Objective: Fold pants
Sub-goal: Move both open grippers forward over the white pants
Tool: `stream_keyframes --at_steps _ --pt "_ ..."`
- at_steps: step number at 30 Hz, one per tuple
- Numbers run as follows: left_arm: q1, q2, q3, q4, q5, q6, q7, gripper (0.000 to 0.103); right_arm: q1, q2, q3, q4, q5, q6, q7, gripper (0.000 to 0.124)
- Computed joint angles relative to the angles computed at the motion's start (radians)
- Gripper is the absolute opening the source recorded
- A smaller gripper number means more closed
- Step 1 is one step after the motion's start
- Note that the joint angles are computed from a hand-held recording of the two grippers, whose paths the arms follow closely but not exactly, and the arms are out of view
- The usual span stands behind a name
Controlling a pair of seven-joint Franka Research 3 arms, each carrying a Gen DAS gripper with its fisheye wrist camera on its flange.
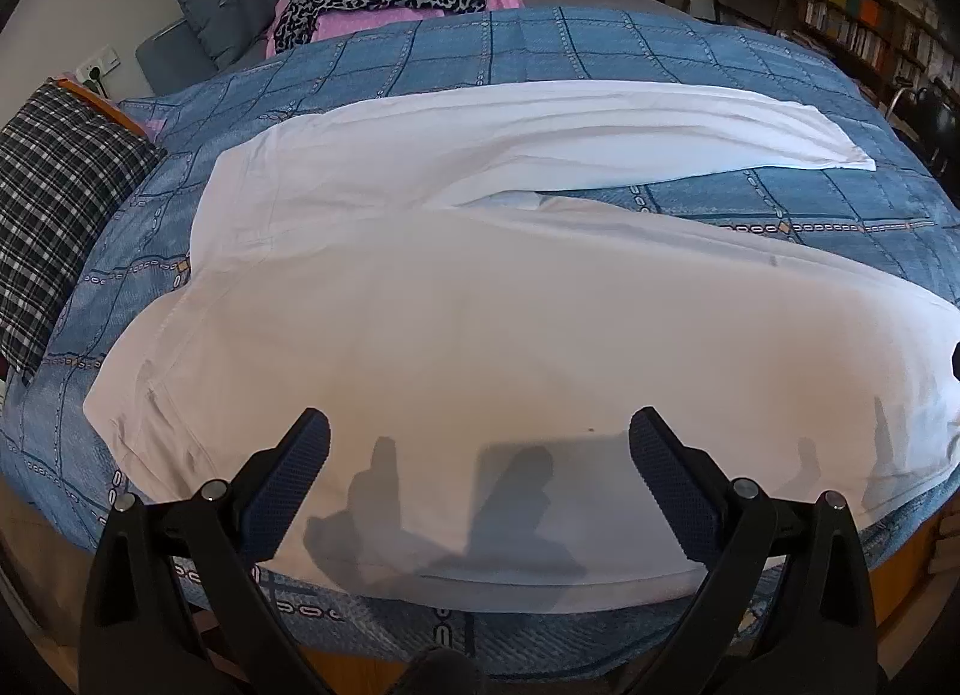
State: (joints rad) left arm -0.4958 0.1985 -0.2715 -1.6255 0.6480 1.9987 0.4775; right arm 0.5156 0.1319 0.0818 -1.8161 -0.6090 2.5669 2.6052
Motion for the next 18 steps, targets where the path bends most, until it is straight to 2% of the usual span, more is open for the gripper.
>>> stream_keyframes --at_steps 18 --pt "0.026 0.039 0.030 0.044 0.012 -0.019 0.012 0.101 0.002 0.090 -0.036 0.096 0.102 0.021 -0.085 0.098"
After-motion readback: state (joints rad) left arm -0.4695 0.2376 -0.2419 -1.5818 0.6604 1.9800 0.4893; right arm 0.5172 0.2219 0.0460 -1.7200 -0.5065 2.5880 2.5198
